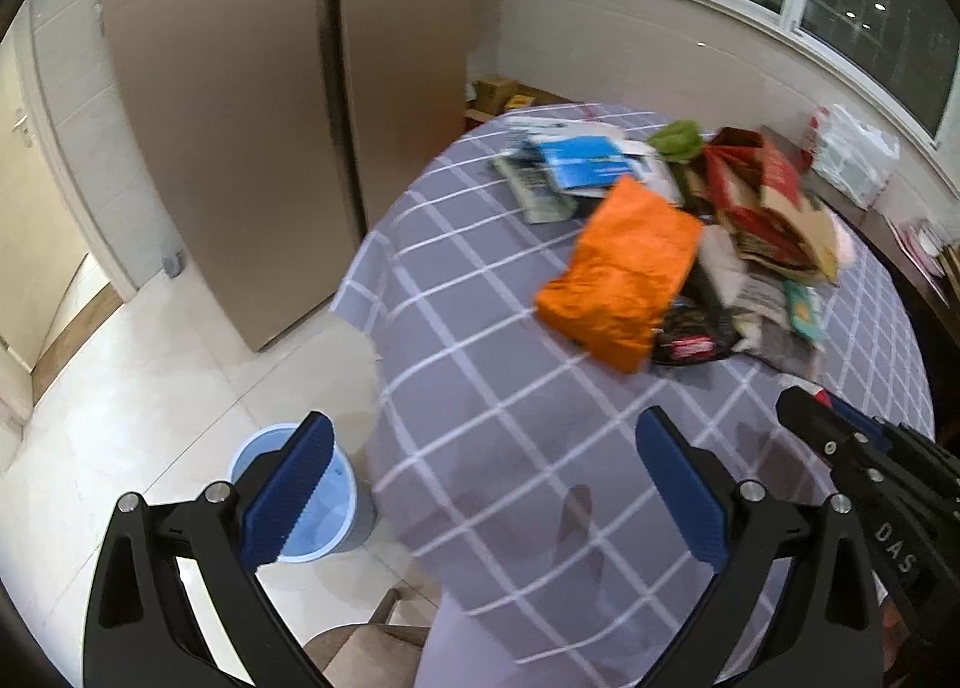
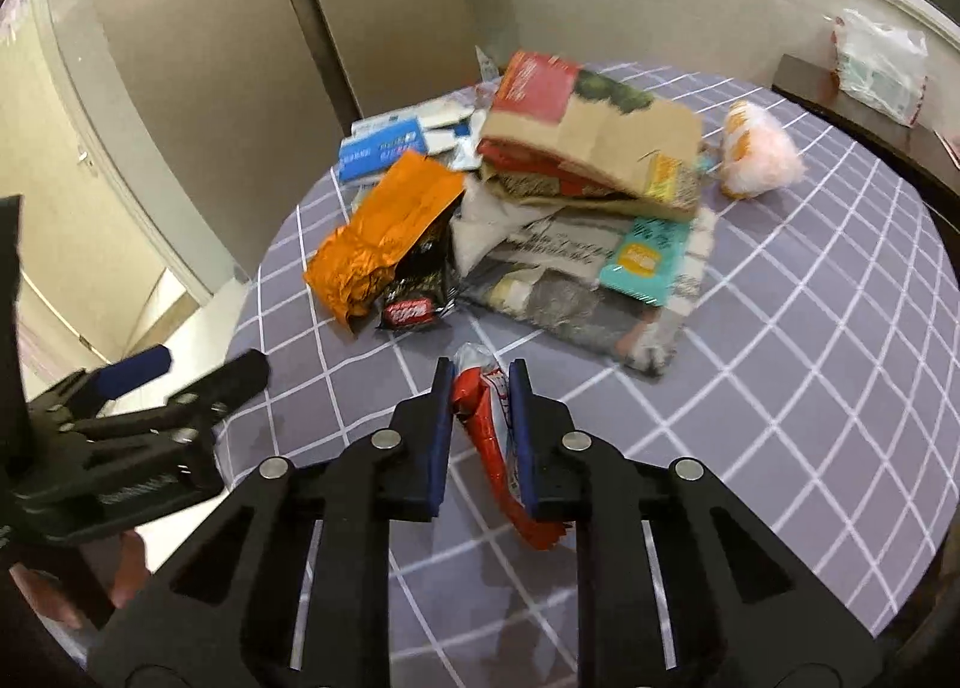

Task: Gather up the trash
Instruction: 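Grasp the orange bag with the left tool while the right tool holds the red-white wrapper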

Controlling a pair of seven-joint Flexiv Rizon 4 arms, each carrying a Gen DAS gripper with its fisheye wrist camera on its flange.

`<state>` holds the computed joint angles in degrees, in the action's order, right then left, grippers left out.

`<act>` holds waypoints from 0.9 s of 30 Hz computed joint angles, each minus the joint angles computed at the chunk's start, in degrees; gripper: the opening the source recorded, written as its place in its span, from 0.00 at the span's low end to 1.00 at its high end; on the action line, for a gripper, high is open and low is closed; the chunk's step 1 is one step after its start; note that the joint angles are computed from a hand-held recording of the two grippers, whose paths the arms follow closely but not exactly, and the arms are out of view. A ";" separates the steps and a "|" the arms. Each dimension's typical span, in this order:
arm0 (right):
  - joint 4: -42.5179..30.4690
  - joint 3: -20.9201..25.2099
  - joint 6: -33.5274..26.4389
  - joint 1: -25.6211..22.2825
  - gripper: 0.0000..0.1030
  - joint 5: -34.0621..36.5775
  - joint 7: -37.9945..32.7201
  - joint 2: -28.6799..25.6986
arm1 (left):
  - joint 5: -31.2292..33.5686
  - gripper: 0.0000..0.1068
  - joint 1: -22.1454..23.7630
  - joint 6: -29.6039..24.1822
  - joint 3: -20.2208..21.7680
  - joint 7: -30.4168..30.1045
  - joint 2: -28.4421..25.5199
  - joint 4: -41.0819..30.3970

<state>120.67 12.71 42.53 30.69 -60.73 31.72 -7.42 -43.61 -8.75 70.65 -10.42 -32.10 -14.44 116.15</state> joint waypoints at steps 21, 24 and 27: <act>6.33 2.21 -2.63 -3.78 0.18 3.00 1.74 6.96 | 7.58 0.92 -3.13 -6.56 -0.80 -0.39 -8.85 -12.14; 6.20 1.87 -1.29 -4.23 0.18 3.38 1.15 6.24 | 7.62 0.75 -1.12 -10.24 -2.19 -0.07 -9.68 -13.29; 5.72 1.72 -1.15 -4.20 0.18 3.24 0.53 5.74 | 6.22 0.53 -0.18 -9.16 -3.26 2.25 -8.94 -12.06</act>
<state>126.39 14.43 41.38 26.49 -57.49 32.25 -1.68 -37.39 -8.94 61.49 -13.67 -29.85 -23.38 104.08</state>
